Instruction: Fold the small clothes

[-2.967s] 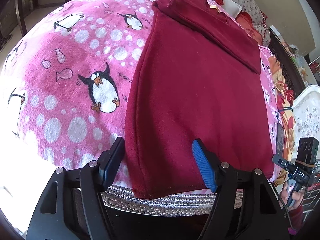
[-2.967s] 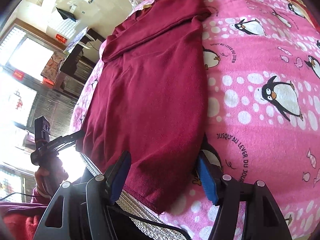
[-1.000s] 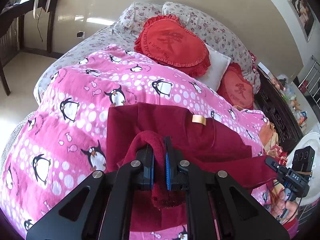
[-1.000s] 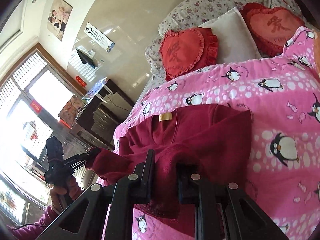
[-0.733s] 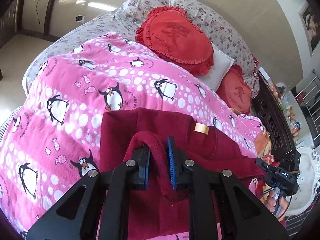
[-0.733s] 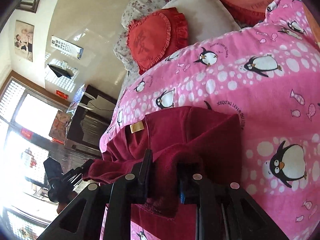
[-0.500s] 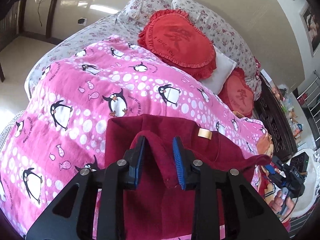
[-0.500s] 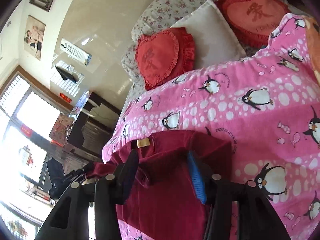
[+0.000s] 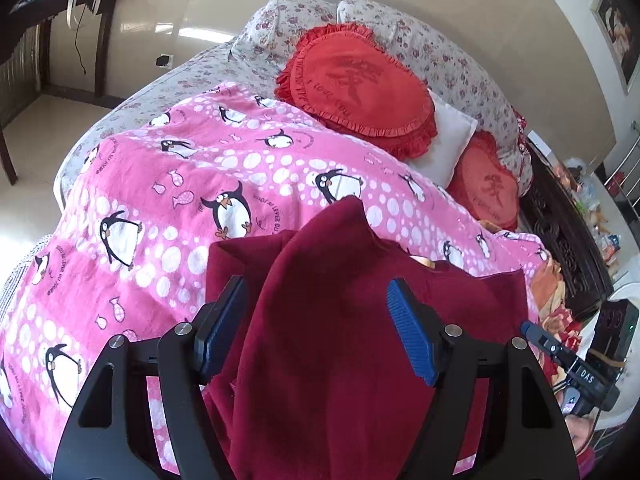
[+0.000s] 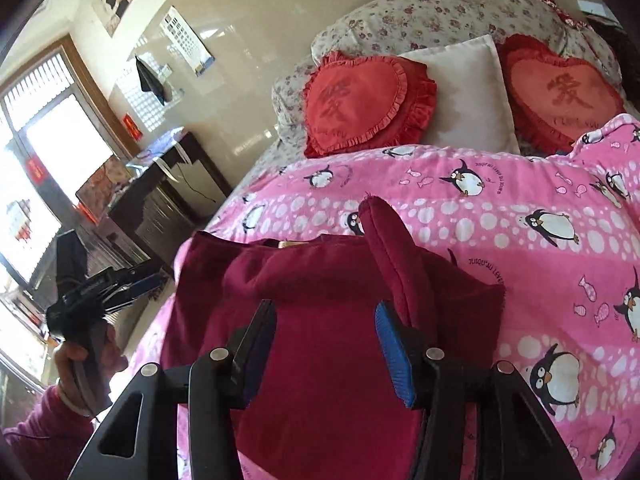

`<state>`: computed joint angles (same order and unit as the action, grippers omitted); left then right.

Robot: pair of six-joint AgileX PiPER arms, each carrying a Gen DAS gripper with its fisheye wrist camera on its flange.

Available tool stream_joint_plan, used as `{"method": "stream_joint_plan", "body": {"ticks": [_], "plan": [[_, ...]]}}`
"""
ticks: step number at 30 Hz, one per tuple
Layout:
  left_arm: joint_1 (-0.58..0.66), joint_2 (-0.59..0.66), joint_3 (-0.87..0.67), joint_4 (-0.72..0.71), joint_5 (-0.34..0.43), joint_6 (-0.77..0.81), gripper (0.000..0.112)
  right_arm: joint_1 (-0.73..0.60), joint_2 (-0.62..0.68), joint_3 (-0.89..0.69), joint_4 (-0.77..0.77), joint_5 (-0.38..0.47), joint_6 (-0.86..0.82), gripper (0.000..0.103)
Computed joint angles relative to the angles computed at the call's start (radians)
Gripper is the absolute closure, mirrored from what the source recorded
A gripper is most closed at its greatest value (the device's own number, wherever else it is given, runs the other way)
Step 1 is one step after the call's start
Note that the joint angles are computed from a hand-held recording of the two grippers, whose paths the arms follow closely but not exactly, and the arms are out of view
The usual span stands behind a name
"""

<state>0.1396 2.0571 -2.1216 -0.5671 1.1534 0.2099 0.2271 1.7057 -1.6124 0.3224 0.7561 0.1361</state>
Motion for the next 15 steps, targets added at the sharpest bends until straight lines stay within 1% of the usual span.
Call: {"method": "stream_joint_plan", "body": {"ticks": [2, 4, 5, 8, 9, 10, 11, 12, 13, 15], "plan": [[-0.028, 0.031, -0.018, 0.031, -0.011, -0.026, 0.04, -0.002, 0.053, -0.038, -0.028, -0.028, 0.026, 0.053], [-0.055, 0.071, -0.055, 0.098, -0.03, -0.075, 0.04, -0.004, 0.093, -0.071, -0.105, -0.047, 0.076, 0.053], [-0.063, 0.099, -0.085, 0.125, -0.033, -0.1, 0.04, -0.008, 0.122, -0.097, -0.152, -0.04, 0.119, 0.053], [-0.061, 0.21, -0.23, 0.165, 0.015, -0.171, 0.04, -0.042, 0.184, -0.131, -0.21, -0.027, 0.213, 0.053], [-0.056, 0.241, -0.273, 0.165, 0.031, -0.188, 0.04, -0.061, 0.185, -0.117, -0.191, -0.039, 0.211, 0.057], [-0.051, 0.266, -0.308, 0.158, 0.043, -0.199, 0.04, -0.084, 0.188, -0.096, -0.139, -0.066, 0.191, 0.058], [-0.047, 0.278, -0.32, 0.151, 0.042, -0.2, 0.04, -0.108, 0.192, -0.074, -0.062, -0.095, 0.146, 0.059], [-0.047, 0.282, -0.323, 0.15, 0.036, -0.199, 0.04, -0.119, 0.196, -0.068, -0.022, -0.108, 0.116, 0.059], [-0.049, 0.286, -0.33, 0.155, 0.033, -0.197, 0.04, -0.12, 0.198, -0.074, -0.019, -0.104, 0.111, 0.059], [-0.05, 0.299, -0.359, 0.164, 0.049, -0.209, 0.04, -0.11, 0.207, -0.112, -0.057, -0.062, 0.118, 0.059]]}}
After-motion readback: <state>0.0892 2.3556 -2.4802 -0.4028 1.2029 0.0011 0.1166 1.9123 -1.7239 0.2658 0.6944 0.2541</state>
